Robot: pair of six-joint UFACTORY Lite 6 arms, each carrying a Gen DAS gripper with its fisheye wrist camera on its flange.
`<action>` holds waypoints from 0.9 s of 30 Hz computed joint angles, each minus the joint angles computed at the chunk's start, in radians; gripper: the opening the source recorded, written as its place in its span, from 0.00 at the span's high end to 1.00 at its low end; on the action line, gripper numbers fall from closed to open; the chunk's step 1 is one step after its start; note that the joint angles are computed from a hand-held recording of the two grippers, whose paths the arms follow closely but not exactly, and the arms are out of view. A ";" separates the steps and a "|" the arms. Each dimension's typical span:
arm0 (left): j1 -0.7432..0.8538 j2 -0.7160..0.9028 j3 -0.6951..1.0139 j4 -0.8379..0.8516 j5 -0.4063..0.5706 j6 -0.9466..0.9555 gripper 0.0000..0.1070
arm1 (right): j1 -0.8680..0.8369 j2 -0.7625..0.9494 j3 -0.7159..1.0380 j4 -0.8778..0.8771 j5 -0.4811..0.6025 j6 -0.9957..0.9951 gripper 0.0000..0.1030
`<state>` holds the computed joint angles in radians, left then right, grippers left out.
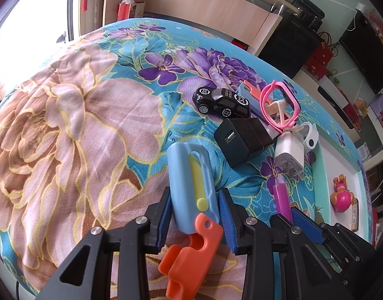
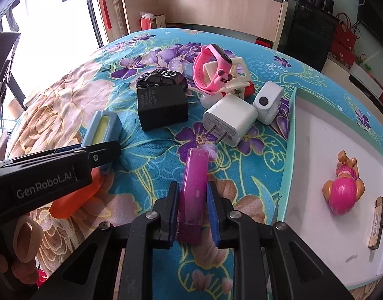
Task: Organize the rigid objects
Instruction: 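Grasp the purple highlighter with the right tool while the left tool holds the blue case, then carry the blue case and purple highlighter into the tray and release both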
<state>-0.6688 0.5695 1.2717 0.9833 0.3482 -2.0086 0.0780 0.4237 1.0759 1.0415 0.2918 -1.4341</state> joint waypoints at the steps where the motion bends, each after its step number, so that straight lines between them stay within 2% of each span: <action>1: -0.001 -0.003 -0.002 0.003 0.003 -0.003 0.63 | -0.004 -0.004 -0.003 0.013 0.004 -0.011 0.81; 8: -0.021 -0.034 -0.001 0.016 0.076 -0.001 0.66 | -0.029 -0.065 -0.035 0.122 0.041 -0.122 0.81; 16: -0.055 -0.094 0.000 0.062 0.156 -0.021 0.70 | -0.089 -0.108 -0.027 0.165 0.132 -0.138 0.81; 18: -0.067 -0.100 0.016 0.062 0.183 -0.008 0.72 | -0.107 -0.120 -0.026 0.178 0.149 -0.149 0.81; 20: -0.079 -0.098 0.040 0.057 0.211 0.012 0.80 | -0.123 -0.124 -0.017 0.186 0.159 -0.146 0.81; 27: -0.111 -0.062 0.139 -0.007 0.300 0.111 0.80 | -0.215 -0.125 0.025 0.193 0.234 -0.133 0.81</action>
